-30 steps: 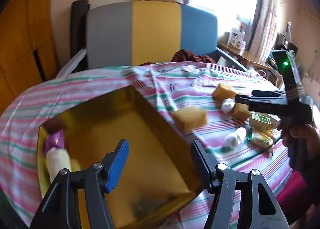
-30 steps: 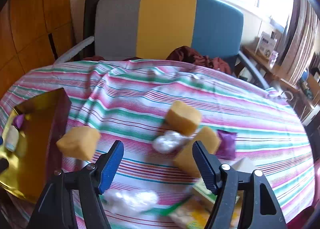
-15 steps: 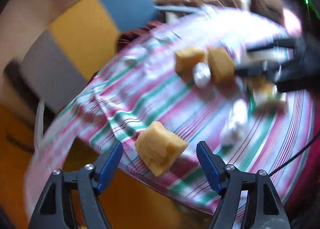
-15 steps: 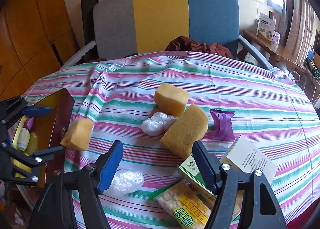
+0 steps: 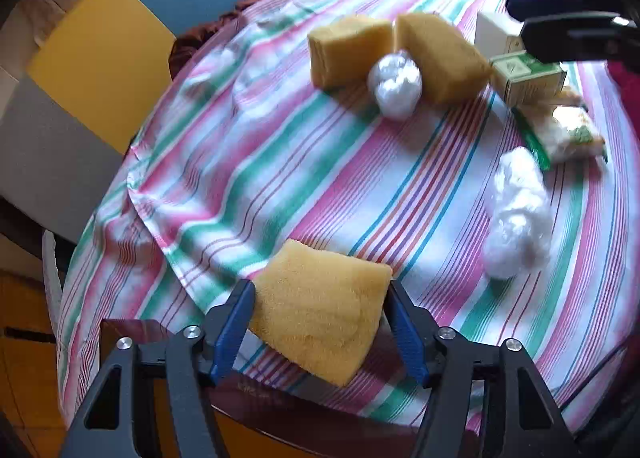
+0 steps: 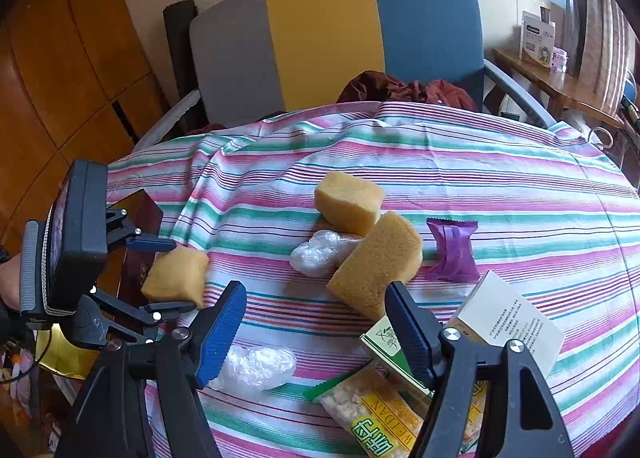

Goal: Organize objects
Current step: 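Place the sponge in the tin while the right gripper grasps the plastic-wrapped bundle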

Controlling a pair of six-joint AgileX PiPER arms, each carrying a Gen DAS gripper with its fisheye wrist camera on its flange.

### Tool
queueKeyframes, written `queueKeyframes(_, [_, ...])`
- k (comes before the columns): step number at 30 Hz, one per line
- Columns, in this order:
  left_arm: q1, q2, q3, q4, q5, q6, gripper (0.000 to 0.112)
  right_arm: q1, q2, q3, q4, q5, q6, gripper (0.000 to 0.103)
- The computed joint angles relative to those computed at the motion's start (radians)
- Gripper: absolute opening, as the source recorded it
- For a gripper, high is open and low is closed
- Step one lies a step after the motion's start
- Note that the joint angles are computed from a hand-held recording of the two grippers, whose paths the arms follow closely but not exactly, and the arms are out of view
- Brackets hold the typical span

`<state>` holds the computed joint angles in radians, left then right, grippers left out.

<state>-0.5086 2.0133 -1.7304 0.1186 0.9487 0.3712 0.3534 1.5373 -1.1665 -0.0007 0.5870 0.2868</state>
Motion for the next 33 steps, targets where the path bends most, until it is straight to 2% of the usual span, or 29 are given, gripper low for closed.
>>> queueKeyframes(3, [0.002, -0.030, 0.025, -0.014, -0.036, -0.021, 0.060, -0.030, 0.009, -0.002, 0.153, 0.009, -0.150, 0.073])
queueKeyframes(6, [0.031, -0.078, 0.046, -0.113, -0.047, -0.014, 0.060, -0.033, 0.034, -0.016, 0.282, 0.051, -0.307, 0.073])
queueKeyframes(8, [0.036, -0.133, 0.100, -0.113, -0.092, -0.059, 0.060, -0.020, 0.068, -0.039, 0.337, 0.105, -0.395, 0.073])
queueKeyframes(13, [0.090, -0.263, 0.204, -0.231, -0.157, -0.108, 0.060, 0.034, 0.129, -0.063, 0.292, 0.158, -0.400, 0.082])
queueKeyframes(16, [0.111, -0.372, 0.311, -0.234, -0.208, -0.183, 0.060, 0.040, 0.146, -0.063, 0.293, 0.168, -0.407, 0.083])
queueKeyframes(20, [0.186, -0.507, 0.453, -0.263, -0.235, -0.270, 0.060, 0.057, 0.177, -0.074, 0.249, 0.187, -0.370, 0.083])
queueKeyframes(22, [0.224, -0.591, 0.542, -0.218, -0.239, -0.362, 0.060, 0.078, 0.191, -0.081, 0.208, 0.192, -0.341, 0.080])
queueKeyframes(25, [0.322, -0.711, 0.669, -0.214, -0.225, -0.422, 0.060, 0.115, 0.204, -0.082, 0.132, 0.179, -0.286, 0.067])
queueKeyframes(29, [0.463, -0.832, 0.815, -0.173, -0.184, -0.474, 0.061, 0.145, 0.196, -0.077, 0.084, 0.166, -0.263, 0.064])
queueKeyframes(33, [0.553, -0.886, 0.911, -0.137, -0.177, -0.494, 0.063, 0.154, 0.196, -0.073, 0.064, 0.167, -0.251, 0.064])
